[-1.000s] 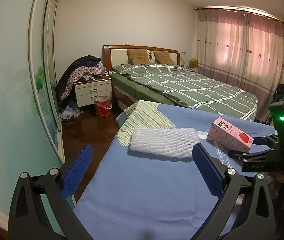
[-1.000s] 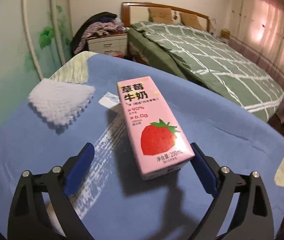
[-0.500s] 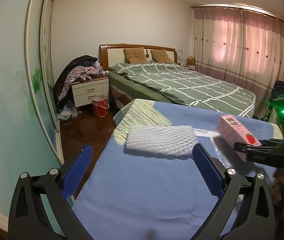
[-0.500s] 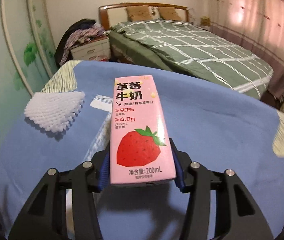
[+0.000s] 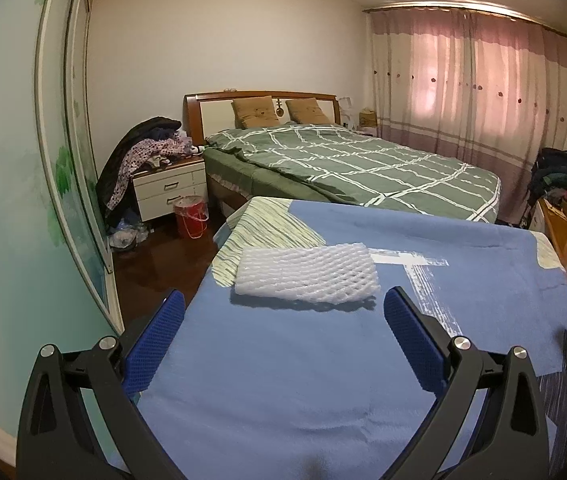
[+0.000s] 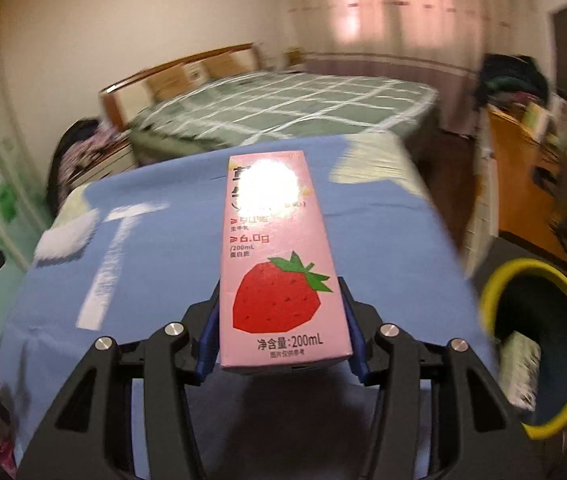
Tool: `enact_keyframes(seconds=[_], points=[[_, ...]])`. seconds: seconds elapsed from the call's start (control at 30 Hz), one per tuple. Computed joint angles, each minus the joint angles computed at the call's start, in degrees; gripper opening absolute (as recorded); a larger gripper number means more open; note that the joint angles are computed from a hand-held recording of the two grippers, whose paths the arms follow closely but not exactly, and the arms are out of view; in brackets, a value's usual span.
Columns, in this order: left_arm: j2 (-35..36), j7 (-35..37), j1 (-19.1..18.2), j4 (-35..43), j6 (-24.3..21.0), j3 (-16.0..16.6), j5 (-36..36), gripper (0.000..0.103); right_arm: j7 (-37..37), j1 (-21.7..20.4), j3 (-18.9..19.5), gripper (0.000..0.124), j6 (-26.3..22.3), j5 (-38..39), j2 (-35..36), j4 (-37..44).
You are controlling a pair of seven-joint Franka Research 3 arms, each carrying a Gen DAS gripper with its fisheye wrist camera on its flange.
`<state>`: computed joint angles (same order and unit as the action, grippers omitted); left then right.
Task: Collect trash
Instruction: 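Carry the milk carton over the bin and open the right gripper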
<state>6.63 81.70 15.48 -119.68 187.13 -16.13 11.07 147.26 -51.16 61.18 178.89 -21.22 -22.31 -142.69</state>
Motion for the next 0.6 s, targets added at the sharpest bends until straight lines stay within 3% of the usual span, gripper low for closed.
enact_keyframes(seconds=[0.13,0.27,0.43,0.6], points=[[-0.1,-0.06,-1.04,-0.1,-0.14,1.02,0.49,0.098,3.41,4.08,-6.18,0.049,-2.29,2.99,-8.46,-6.49],[-0.16,0.33,-1.07,-0.13,-0.41,0.9,0.17,0.098,7.93,4.46,-9.05,0.049,-5.88,3.95,-14.19,-11.25],[-0.1,2.2,0.95,-0.12,-0.63,-1.53,-1.53,0.098,13.34,5.14,-12.94,0.049,-9.91,3.01,-17.07,-15.37],[-0.04,3.96,1.9,-0.18,-0.87,-2.82,-3.03,0.098,17.93,4.45,-13.97,0.049,-12.16,0.54,-16.88,-16.11]])
